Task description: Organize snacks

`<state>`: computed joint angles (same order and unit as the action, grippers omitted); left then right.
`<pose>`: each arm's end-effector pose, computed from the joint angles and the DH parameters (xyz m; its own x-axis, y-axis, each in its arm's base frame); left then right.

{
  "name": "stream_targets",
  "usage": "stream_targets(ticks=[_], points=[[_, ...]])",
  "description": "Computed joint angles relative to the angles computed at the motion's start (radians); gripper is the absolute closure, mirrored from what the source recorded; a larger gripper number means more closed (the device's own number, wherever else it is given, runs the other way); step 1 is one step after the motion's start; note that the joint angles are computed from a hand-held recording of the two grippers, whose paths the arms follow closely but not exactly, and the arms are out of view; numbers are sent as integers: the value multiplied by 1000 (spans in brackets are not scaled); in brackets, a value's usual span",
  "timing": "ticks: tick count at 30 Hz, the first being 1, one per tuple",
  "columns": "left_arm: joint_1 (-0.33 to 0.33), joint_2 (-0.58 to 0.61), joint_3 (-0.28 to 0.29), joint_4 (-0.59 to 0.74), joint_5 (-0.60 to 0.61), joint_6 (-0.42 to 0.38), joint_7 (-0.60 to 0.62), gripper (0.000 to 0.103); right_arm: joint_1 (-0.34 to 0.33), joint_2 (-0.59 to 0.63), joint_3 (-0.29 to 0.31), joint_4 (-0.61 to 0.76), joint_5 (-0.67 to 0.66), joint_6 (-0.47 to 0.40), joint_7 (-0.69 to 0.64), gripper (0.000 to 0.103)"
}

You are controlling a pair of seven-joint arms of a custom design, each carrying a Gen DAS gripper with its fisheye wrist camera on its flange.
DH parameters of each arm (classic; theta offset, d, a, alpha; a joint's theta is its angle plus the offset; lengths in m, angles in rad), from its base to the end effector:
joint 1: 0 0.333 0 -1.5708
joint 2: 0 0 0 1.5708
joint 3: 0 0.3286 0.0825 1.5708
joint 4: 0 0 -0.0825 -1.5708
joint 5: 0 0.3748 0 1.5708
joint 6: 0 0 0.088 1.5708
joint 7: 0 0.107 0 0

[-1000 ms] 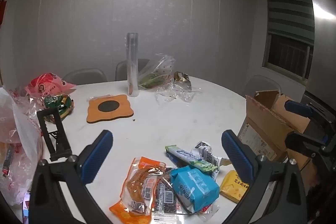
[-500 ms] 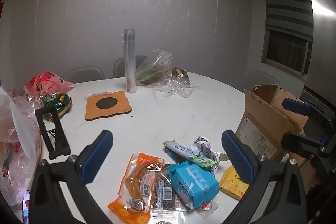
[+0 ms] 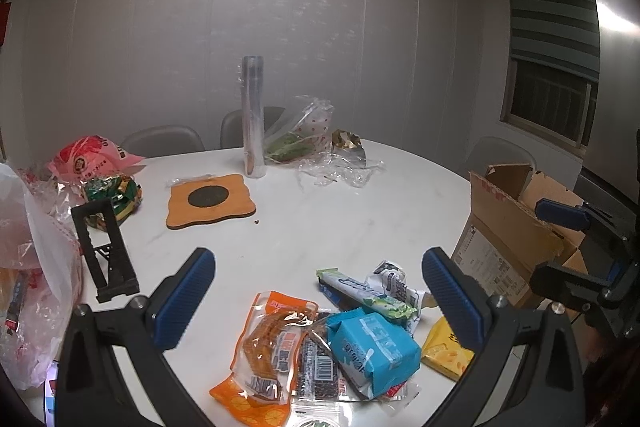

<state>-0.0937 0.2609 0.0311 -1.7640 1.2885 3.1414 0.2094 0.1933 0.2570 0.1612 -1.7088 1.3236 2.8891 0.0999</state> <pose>0.6376 -0.1268 0.5134 -0.0314 -0.9979 0.0574 -0.4407 -0.0377 -0.8969 0.6440 0.1658 0.5263 0.5940 -0.8044 -0.0056 -0.3377 -0.2431 -0.9093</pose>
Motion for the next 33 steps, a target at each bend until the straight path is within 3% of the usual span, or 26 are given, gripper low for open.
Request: stream_targets(ticks=[33], points=[[-9,5,3,-3,-73,-5,75,1,2,15,0,5,-49,14,82,0]])
